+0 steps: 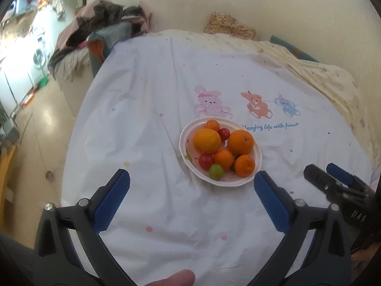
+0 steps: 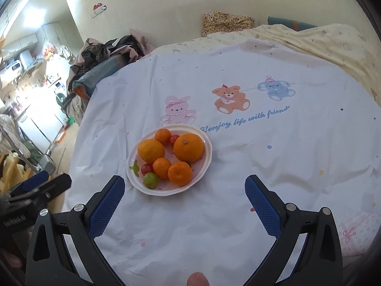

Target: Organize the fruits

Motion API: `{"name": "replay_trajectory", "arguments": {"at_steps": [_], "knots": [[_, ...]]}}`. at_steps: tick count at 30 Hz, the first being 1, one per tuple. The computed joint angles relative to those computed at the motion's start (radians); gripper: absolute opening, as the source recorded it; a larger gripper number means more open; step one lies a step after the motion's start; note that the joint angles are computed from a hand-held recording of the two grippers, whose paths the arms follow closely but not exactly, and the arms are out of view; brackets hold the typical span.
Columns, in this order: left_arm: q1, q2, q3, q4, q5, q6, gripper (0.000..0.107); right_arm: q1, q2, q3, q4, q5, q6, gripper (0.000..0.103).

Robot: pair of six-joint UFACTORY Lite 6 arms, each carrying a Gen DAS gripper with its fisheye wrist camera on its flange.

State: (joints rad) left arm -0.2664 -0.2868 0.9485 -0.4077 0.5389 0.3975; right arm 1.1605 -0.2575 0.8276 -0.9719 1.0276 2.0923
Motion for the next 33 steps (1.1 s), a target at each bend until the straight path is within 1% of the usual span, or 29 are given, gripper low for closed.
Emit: {"name": "replay_trajectory", "arguments": {"at_steps": [4, 9, 33], "knots": [[-0.009, 0.002, -0.006, 0.032, -0.009, -0.019, 0.103, 0.000, 0.007, 0.005, -0.005, 0.003, 0.001, 0.103], [-0.010, -0.002, -0.010, 0.009, -0.001, -0.001, 0.103, 0.000, 0.024, 0.014, -0.006, 0.002, -0.011, 0.103], [-0.006, -0.004, -0.012, 0.009, -0.004, 0.000, 0.103, 0.003, 0.029, 0.017, -0.002, 0.010, -0.016, 0.103]]}}
